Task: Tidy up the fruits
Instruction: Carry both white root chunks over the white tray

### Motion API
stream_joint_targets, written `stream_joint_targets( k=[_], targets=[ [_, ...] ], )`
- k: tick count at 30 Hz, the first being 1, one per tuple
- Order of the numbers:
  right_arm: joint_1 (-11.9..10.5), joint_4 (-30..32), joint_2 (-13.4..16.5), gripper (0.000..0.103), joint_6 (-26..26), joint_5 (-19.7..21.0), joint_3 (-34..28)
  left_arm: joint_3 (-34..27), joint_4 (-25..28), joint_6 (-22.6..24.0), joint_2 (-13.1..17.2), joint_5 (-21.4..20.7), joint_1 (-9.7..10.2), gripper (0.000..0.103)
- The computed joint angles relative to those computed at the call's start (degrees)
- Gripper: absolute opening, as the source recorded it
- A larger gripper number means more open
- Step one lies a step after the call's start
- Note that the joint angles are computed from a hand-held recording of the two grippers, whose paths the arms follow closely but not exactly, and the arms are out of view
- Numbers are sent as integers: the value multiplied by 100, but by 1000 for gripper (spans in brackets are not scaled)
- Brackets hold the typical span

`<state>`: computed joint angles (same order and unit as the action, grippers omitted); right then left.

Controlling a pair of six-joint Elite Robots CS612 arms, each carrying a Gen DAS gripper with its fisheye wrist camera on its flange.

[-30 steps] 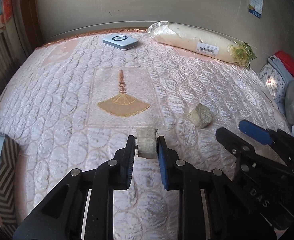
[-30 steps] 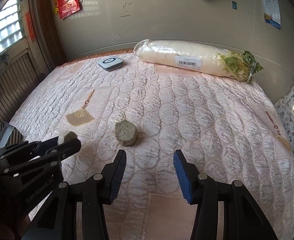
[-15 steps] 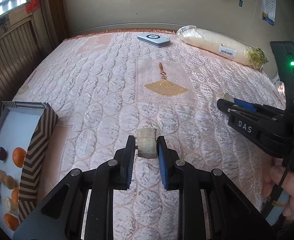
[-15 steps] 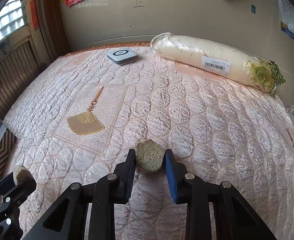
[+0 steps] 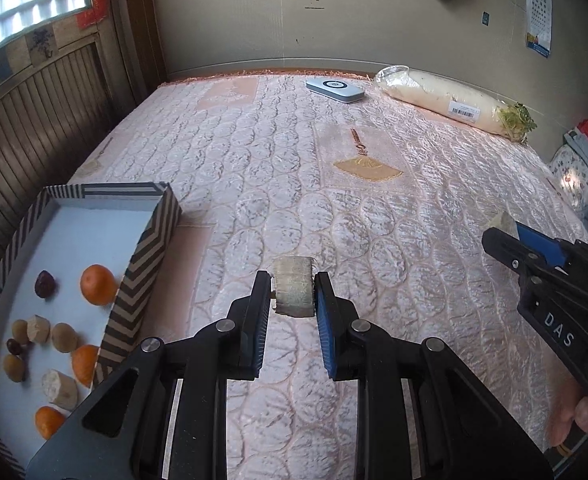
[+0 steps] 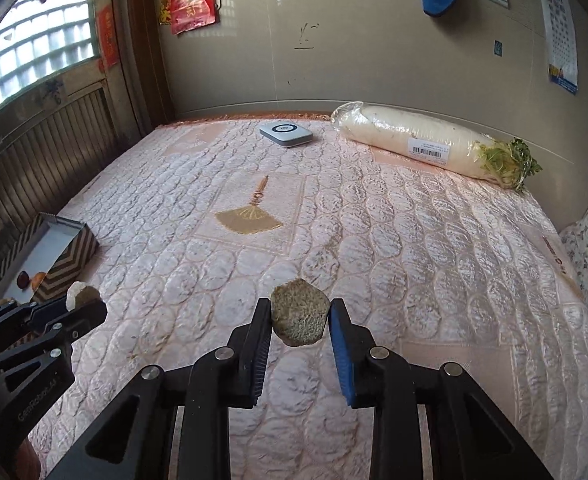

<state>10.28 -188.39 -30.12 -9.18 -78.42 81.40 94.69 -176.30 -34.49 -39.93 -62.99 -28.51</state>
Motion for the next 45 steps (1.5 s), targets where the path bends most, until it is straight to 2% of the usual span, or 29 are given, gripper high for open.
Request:
stream_joint_targets(
  k=[10,18,35,45],
  targets=[
    [149,-286,-164,28,-42,198,433,555,-379,-156,-254,417,-24,22],
    [372,-349,-216,28,-341,301,529,958,-550,-380,-445,709,17,21],
    [921,-80,-186,28,-1115,637,318,1685,-570,-1067,-792,1087,258,21],
    [1201,357,-78,28,-1569,797,57,1976,-371,-1557,-908,1068,453,21]
  ],
)
